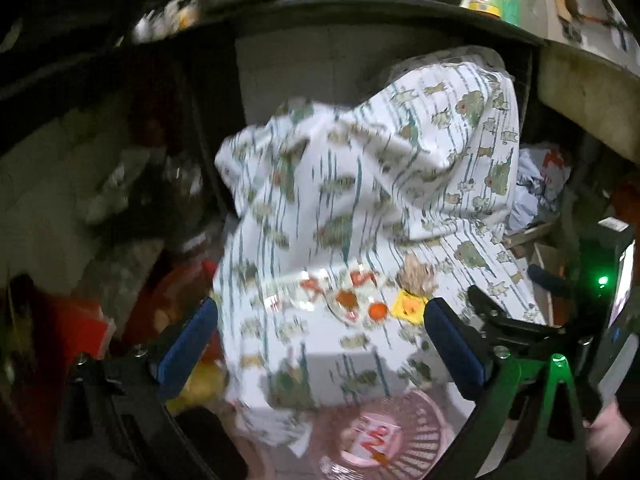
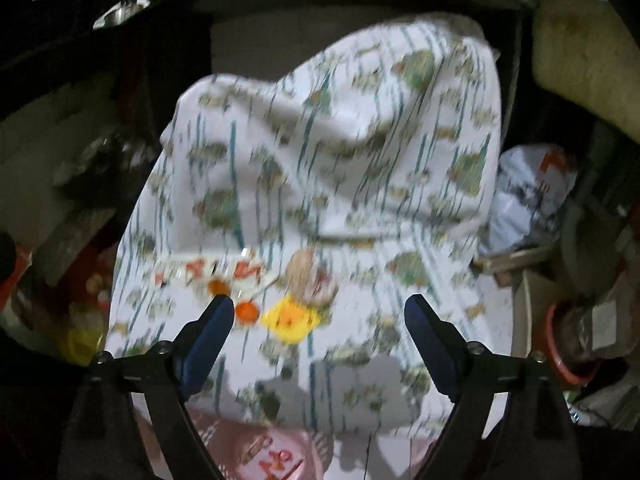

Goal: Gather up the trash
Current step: 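Raise both open grippers from the basket back above the cloth, then grasp the crumpled brown paper with the right gripper while the left gripper approaches the orange piece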

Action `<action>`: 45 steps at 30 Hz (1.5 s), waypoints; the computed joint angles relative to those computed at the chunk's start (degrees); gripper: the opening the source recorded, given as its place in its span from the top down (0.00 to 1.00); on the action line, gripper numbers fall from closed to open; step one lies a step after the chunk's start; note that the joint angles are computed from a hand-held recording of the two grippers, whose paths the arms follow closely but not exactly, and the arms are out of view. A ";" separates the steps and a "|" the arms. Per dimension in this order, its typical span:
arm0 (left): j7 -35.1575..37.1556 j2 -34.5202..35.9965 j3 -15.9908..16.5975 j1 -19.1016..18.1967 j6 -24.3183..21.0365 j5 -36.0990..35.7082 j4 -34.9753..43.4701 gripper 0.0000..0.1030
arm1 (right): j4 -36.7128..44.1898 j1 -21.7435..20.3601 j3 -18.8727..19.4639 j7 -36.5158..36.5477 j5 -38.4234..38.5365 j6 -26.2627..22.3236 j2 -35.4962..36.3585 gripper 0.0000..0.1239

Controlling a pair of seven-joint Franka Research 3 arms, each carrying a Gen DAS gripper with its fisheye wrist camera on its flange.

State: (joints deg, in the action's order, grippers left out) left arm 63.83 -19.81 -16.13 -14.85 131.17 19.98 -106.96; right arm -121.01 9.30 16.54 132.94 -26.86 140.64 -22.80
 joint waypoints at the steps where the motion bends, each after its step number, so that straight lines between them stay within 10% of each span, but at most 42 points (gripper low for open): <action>1: 1.16 1.25 0.18 0.05 0.02 0.19 1.83 0.01 | 0.71 -0.37 -0.10 0.11 -0.24 -0.32 0.27 0.28; 10: -3.51 6.86 0.61 3.88 10.86 5.34 7.15 0.01 | -0.98 -1.71 -0.44 2.71 -1.70 -2.13 -0.71 0.28; 18: 1.18 10.95 2.40 3.19 9.57 4.04 6.17 0.03 | -0.63 0.02 -2.64 -0.52 3.16 -1.92 0.55 0.39; 27: 0.39 15.20 3.20 3.59 4.46 3.67 8.89 0.03 | 4.03 -3.92 3.16 13.52 -11.90 -9.56 3.44 0.39; 35: 1.51 16.44 4.79 4.57 0.66 -3.82 9.93 0.05 | 16.04 2.81 -2.24 -2.78 -12.75 -15.10 12.79 0.39; 45: 0.55 20.06 4.98 4.88 -5.90 -8.10 14.07 0.05 | 31.58 8.35 -10.61 -18.04 9.67 -26.62 29.21 0.38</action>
